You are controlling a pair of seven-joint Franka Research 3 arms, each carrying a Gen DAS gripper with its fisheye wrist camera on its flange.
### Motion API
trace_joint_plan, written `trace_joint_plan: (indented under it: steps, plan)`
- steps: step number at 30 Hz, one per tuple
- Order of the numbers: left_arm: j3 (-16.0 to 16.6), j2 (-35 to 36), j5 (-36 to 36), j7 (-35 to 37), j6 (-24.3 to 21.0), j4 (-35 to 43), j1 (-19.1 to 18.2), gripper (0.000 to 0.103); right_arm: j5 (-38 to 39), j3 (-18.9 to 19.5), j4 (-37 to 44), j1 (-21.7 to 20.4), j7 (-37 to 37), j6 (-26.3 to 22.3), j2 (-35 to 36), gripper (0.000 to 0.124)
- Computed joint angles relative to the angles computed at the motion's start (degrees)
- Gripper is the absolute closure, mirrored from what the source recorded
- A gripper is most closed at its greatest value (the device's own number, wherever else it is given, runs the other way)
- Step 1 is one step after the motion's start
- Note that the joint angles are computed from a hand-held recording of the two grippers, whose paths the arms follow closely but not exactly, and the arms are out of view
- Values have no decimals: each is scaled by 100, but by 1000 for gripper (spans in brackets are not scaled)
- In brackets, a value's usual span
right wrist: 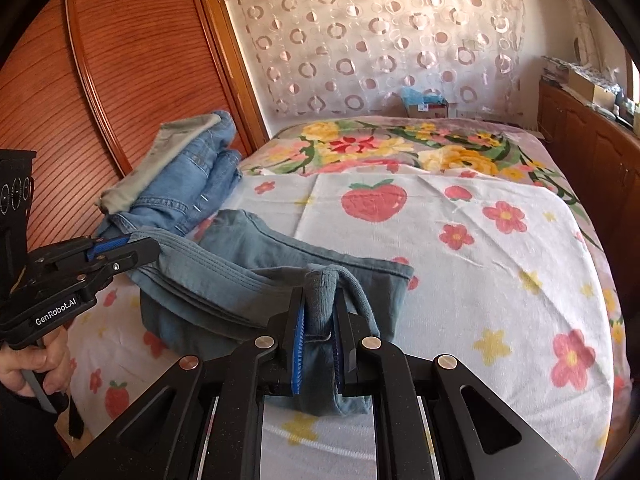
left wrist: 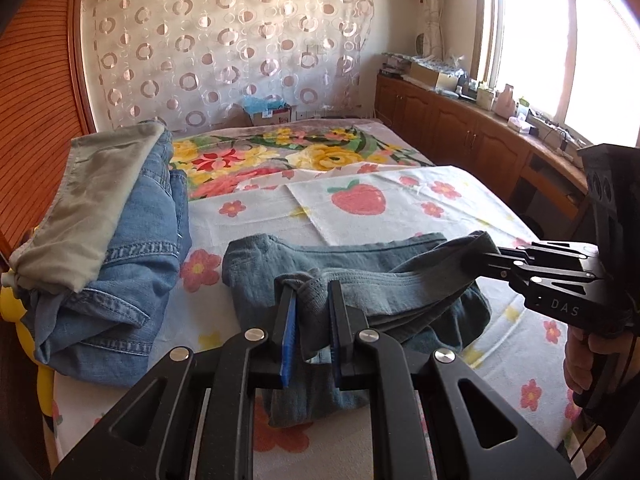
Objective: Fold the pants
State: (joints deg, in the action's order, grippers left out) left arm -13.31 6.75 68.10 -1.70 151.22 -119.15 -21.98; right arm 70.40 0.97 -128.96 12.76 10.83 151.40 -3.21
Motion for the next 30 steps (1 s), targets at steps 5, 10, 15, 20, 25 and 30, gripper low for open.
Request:
trace_joint_plan:
  steps: [5,10,15,20,25,30]
  plan:
    - [8,-16,33,-89,-22,-73,-8,72,-83,25,-43,11,-1,172,-20,99]
    - [-18,-162,144,-281,8,-222,15,54,-100,-53,-145,-8,-55,171,-165,97]
    - [-58,-257,289,-461,193,-405,65,15,-102,-138,-378,-30,-343,149,-336,96]
    - [-120,-291,281,-534,-13,-543,50,15,-191,-218,-491,-81,-351,-21,-376,96]
    - [-142,-306,192,-462,41,-691,64,19,-415,-214,-454,-129,-240,-144,-259,96]
    - [-91,-232,-90,-222,413,-811,141,47,-531,-172,-351,-158,-117,-196,-122,96]
